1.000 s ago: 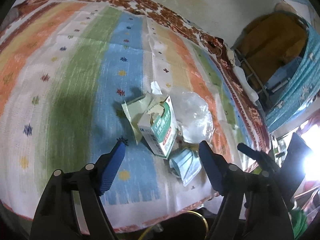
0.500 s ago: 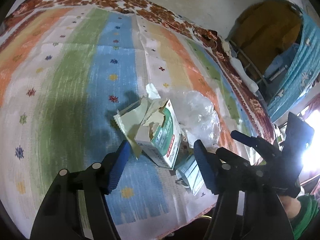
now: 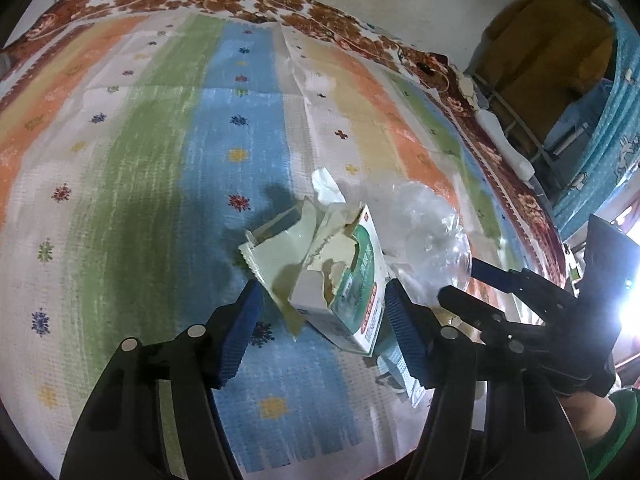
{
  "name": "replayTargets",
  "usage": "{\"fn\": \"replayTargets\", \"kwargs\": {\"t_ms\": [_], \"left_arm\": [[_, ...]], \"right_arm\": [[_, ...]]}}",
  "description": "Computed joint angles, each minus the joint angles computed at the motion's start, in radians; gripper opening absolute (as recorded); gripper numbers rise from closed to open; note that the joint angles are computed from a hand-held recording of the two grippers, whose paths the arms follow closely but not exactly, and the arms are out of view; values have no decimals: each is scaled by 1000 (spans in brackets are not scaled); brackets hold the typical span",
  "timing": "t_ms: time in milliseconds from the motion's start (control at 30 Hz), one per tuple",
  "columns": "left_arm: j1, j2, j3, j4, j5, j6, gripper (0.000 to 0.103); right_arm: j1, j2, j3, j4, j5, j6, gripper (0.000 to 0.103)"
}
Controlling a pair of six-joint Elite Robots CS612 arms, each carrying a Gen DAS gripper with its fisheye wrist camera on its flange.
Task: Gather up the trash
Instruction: 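Grasp the green-white medicine box with left gripper while right gripper grasps clear bag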
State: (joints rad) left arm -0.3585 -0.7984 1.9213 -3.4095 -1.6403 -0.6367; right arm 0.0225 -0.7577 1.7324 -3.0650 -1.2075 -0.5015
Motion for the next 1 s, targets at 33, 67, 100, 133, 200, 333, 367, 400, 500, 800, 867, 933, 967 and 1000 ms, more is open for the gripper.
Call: {"fn": "replayTargets", "kwargs": {"t_ms": [33, 67, 100, 133, 200, 333, 367, 400, 500, 800, 867, 933, 967, 1000], "left_arm": [[0, 2, -3, 3, -2, 4, 63], [-1, 4, -6, 9, -3, 8, 63], [-1, 6, -9, 12, -6, 11, 63], [-2, 8, -11, 13, -6, 12, 63], [-3, 12, -15, 8, -9, 14, 56], [-14, 11, -24, 31, 28, 40, 37], [-14, 13, -27, 30, 27, 37, 36], [-13, 15, -29, 22, 26, 34, 35], [-16, 13, -31, 18, 27, 33, 33], [-16, -1, -21, 44, 41, 5, 36], [-17, -1, -19, 40, 48, 4, 36], [-14, 0, -18, 26, 41, -2, 37], [-14, 0, -17, 19, 40, -4, 38], [-13, 2, -18, 10, 34, -6, 38]], "right_arm": [[0, 2, -2, 3, -1, -1, 55], [1, 4, -4, 5, -4, 0, 51], [1, 5, -6, 5, -5, 2, 48], [0, 6, -7, 7, -4, 4, 45], [1, 9, -10, 9, -4, 6, 37], [4, 11, -9, 2, -12, -11, 23], [5, 10, -6, 0, -15, -16, 18], [6, 10, -5, -2, -19, -20, 15], [10, 10, -2, -15, -39, -33, 11], [4, -9, 12, -11, -10, -7, 9], [4, -9, 12, -7, -13, -3, 9], [2, -8, 9, 0, -7, 3, 9], [2, -7, 8, 0, -7, 4, 9], [2, -7, 9, -1, -5, 5, 9]]}}
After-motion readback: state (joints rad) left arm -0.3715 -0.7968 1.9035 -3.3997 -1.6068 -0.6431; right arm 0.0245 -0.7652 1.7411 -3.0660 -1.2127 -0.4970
